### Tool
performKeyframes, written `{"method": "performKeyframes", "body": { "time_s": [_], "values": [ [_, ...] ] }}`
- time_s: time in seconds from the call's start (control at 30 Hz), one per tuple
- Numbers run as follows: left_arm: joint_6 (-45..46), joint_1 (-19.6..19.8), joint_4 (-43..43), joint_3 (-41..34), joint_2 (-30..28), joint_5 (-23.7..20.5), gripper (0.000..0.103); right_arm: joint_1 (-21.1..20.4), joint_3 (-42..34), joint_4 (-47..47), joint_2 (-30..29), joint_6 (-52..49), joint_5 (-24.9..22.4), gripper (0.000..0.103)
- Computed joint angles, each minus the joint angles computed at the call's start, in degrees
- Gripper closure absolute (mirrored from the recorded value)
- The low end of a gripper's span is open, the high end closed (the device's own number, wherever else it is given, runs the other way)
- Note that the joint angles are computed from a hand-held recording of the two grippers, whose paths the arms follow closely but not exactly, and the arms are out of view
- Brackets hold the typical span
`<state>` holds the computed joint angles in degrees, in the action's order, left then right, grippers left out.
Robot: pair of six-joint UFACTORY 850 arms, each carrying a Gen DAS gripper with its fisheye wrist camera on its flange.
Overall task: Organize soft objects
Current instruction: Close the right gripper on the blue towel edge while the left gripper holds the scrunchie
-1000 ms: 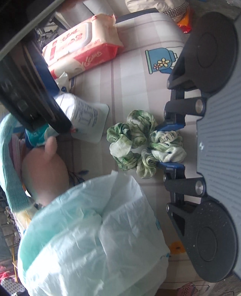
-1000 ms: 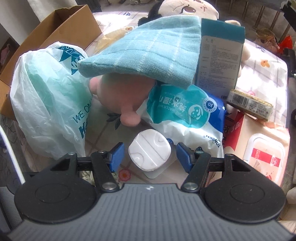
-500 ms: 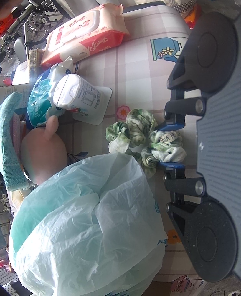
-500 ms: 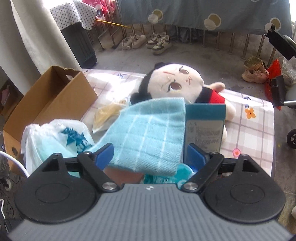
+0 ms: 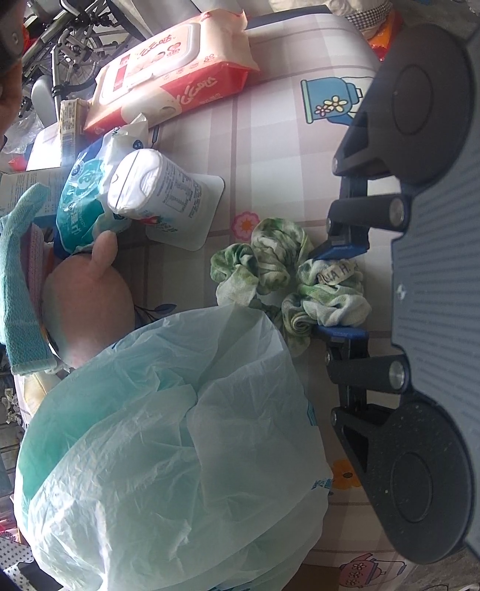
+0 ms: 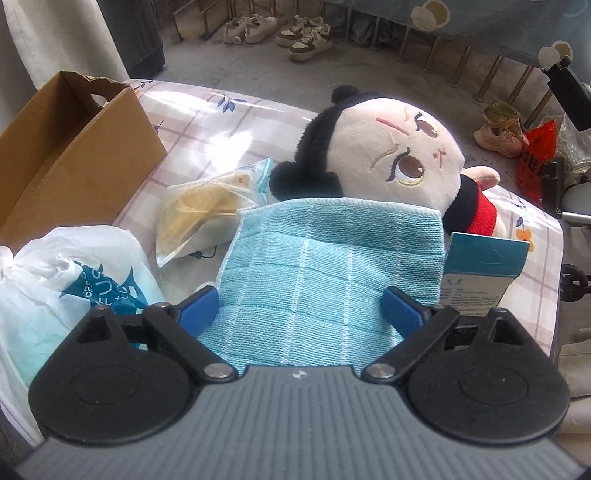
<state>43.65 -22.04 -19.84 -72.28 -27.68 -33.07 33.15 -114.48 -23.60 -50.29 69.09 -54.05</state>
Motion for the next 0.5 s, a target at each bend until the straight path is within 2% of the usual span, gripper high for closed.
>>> {"method": "performKeyframes", "body": {
  "time_s": [0.07, 0.2, 0.3, 0.33, 0.37, 0.4, 0.5],
  "values": [
    [0.54, 0.04, -0.32, -0.14, -0.13, -0.12, 0.066, 0.15, 0.45, -1.12, 0.32, 0.95, -0.40, 0.023],
    [1.34, -0.07, -0.44, -0.27, -0.26, -0.14, 0.063, 0.22, 3.69, -1.79, 2.54, 1.01, 1.93, 0.040],
    [1.68, -0.34, -0.24, -0.28, -0.34, 0.31, 0.061, 0.41, 4.00, -2.96, 2.90, 0.63, 2.61, 0.060],
    [1.60, -0.44, -0.12, -0.28, -0.37, 0.51, 0.061, 0.43, 4.40, -3.42, 3.22, 0.88, 3.04, 0.064],
    [1.50, -0.52, -0.10, -0.25, -0.40, 0.72, 0.061, 0.48, 4.97, -4.08, 3.64, 1.89, 3.46, 0.078],
    [1.29, -0.61, -0.05, -0.22, -0.41, 0.92, 0.060, 0.46, 5.88, -4.67, 4.30, 3.28, 4.28, 0.086],
    [0.56, -0.89, 0.31, 0.01, -0.34, 1.64, 0.059, 0.55, 9.15, -6.96, 6.67, 7.75, 6.60, 0.091]
  ]
}}
